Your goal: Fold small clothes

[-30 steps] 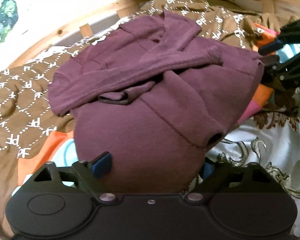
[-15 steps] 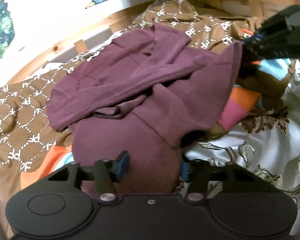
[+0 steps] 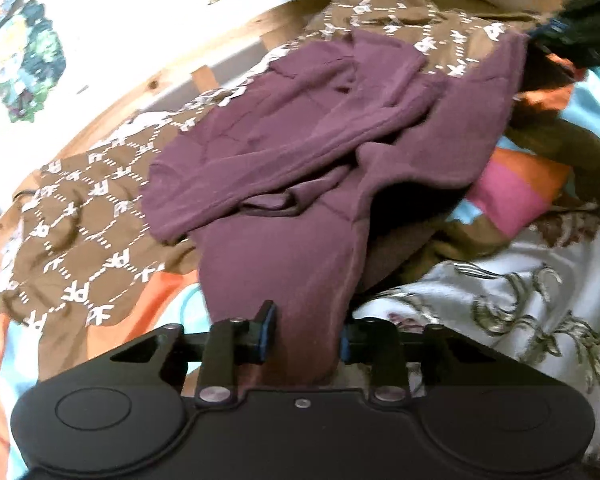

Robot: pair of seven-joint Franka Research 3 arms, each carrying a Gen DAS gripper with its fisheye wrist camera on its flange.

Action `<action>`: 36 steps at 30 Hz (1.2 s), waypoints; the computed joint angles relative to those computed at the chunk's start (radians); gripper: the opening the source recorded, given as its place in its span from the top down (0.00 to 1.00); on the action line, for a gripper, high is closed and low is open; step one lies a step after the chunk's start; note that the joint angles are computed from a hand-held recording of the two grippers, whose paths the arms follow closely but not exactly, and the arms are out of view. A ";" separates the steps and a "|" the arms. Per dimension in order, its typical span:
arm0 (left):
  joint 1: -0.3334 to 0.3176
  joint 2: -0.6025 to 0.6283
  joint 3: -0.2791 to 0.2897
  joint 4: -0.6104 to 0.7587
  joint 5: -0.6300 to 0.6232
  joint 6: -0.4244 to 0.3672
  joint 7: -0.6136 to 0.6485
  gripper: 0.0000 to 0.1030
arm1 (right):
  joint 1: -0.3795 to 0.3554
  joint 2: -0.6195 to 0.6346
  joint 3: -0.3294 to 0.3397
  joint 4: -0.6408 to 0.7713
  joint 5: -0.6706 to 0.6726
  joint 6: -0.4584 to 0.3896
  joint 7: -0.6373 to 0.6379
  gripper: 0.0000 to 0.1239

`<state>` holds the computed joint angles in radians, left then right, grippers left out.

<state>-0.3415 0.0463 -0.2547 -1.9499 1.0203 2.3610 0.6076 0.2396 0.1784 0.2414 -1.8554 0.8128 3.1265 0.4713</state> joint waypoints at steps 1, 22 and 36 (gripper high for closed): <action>0.000 -0.006 0.001 -0.003 0.010 -0.010 -0.024 0.78 | 0.009 -0.001 -0.012 -0.003 -0.020 -0.007 0.018 0.94; 0.071 -0.161 -0.017 -0.100 0.191 0.113 -0.283 0.90 | 0.276 -0.038 -0.387 -0.166 -1.051 0.027 0.794 0.95; 0.115 -0.494 0.030 -0.362 -0.143 0.368 -0.125 0.90 | 0.364 -0.330 -0.396 -0.280 -1.029 -0.077 0.758 0.96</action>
<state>-0.2264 -0.4478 -0.2252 -2.3117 0.8769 2.7293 0.4829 0.6036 -0.1515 -0.1550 -2.1355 -0.2160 3.0496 1.2294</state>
